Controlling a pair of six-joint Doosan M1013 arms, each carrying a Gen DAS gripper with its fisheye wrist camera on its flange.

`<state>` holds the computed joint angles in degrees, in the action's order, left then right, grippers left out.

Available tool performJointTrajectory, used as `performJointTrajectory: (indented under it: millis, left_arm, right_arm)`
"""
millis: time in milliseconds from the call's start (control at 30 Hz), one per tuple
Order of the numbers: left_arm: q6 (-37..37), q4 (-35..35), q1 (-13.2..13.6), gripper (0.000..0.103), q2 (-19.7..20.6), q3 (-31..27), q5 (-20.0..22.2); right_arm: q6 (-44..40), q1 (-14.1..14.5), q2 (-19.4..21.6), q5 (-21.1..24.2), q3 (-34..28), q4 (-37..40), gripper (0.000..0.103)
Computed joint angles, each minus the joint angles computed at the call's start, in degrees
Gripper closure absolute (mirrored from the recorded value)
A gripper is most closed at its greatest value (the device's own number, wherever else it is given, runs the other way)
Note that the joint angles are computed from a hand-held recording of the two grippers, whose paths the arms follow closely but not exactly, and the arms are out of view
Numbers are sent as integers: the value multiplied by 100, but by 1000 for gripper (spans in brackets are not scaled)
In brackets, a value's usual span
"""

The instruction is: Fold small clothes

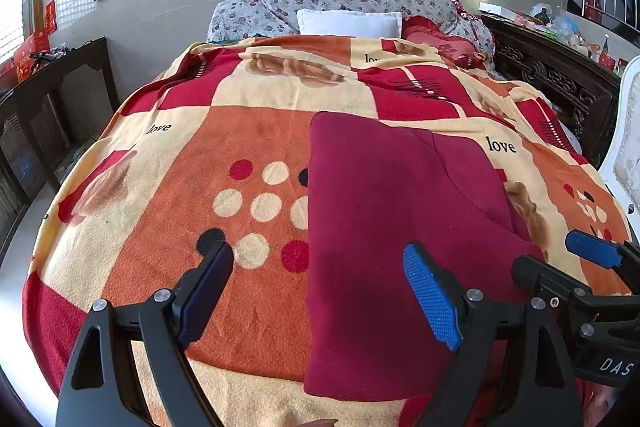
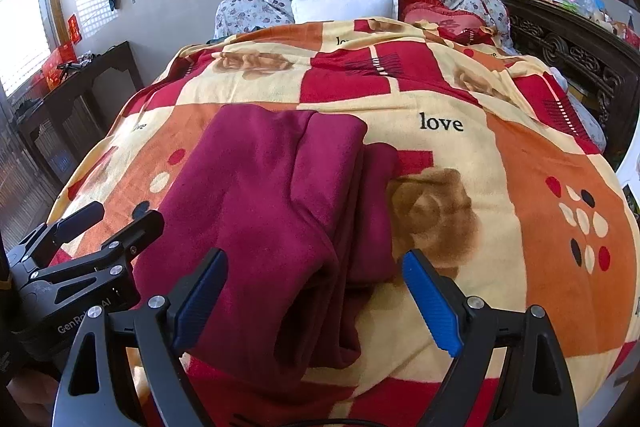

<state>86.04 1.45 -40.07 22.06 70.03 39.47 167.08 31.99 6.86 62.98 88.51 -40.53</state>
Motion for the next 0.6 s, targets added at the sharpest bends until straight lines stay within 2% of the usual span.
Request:
performJointTrajectory:
  millis: [600]
  left_arm:
    - [92, -152, 20, 17, 21, -6, 12]
  right_arm:
    - [-128, -27, 15, 28, -16, 105, 10]
